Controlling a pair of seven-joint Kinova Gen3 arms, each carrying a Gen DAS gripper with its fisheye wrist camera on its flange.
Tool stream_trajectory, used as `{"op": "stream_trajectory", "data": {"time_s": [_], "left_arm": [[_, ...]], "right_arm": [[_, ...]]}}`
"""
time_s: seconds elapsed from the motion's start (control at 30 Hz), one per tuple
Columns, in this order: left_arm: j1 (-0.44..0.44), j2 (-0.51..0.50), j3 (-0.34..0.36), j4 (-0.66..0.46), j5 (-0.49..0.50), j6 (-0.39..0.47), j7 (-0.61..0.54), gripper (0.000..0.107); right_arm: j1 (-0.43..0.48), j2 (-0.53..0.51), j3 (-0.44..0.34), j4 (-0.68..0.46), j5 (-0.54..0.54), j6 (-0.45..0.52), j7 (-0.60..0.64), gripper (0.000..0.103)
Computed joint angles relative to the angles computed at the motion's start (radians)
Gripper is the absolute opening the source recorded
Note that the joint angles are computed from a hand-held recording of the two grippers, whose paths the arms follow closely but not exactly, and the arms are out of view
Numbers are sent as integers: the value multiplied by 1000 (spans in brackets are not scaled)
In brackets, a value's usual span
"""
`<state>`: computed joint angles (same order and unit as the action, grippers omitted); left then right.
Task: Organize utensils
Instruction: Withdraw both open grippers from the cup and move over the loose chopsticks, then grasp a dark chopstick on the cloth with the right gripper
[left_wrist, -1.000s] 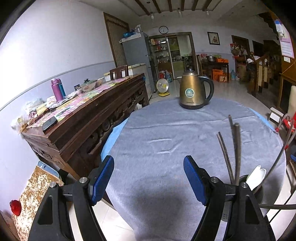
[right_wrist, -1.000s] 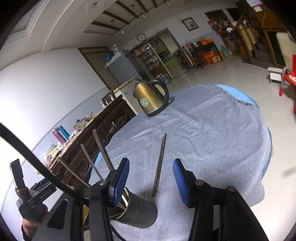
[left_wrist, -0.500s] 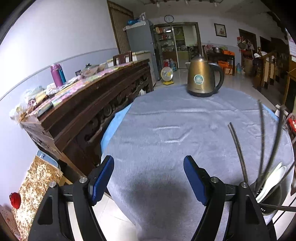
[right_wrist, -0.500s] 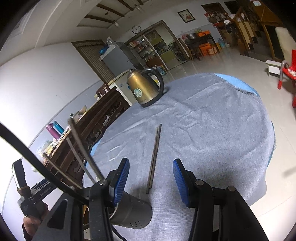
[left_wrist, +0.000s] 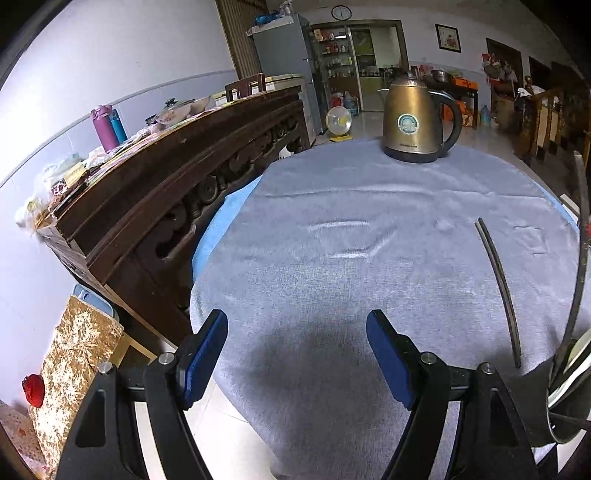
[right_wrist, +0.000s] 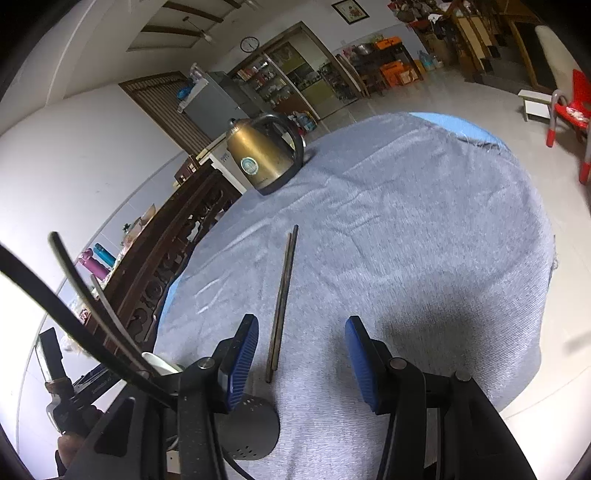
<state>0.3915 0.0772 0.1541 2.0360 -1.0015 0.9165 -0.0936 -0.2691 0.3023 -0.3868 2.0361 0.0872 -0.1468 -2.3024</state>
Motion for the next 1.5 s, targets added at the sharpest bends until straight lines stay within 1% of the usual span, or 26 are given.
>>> {"op": "stream_trajectory", "data": {"time_s": [0.23,0.47,0.53,0.73,1.0,1.13,1.23,1.43,1.5], "left_arm": [[-10,37,-19,-8,15,-24,-18,78],[-13,66,-45,-20,21,-45,-37,78],[-13,78,-52,-28,24,-48,-47,78],[-13,112,-75,-50,32,-62,-73,78],[-7,163,-111,-73,48,-102,-104,78],[-1,178,-128,-77,35,-138,-97,78],[4,191,-141,-82,26,-159,-93,78],[4,224,-161,-101,35,-182,-117,78],[6,231,-171,-104,39,-186,-122,78]], "right_arm": [[72,45,-68,-19,33,10,-16,52],[115,87,-115,-56,42,36,-7,52],[117,99,-118,-73,38,46,4,52],[146,144,-157,-132,22,84,55,52],[158,214,-192,-212,-36,130,159,52],[146,244,-185,-260,-69,161,216,52],[140,272,-181,-321,-89,194,268,52],[88,351,-136,-492,-130,292,363,52],[54,381,-102,-561,-142,330,386,52]]}}
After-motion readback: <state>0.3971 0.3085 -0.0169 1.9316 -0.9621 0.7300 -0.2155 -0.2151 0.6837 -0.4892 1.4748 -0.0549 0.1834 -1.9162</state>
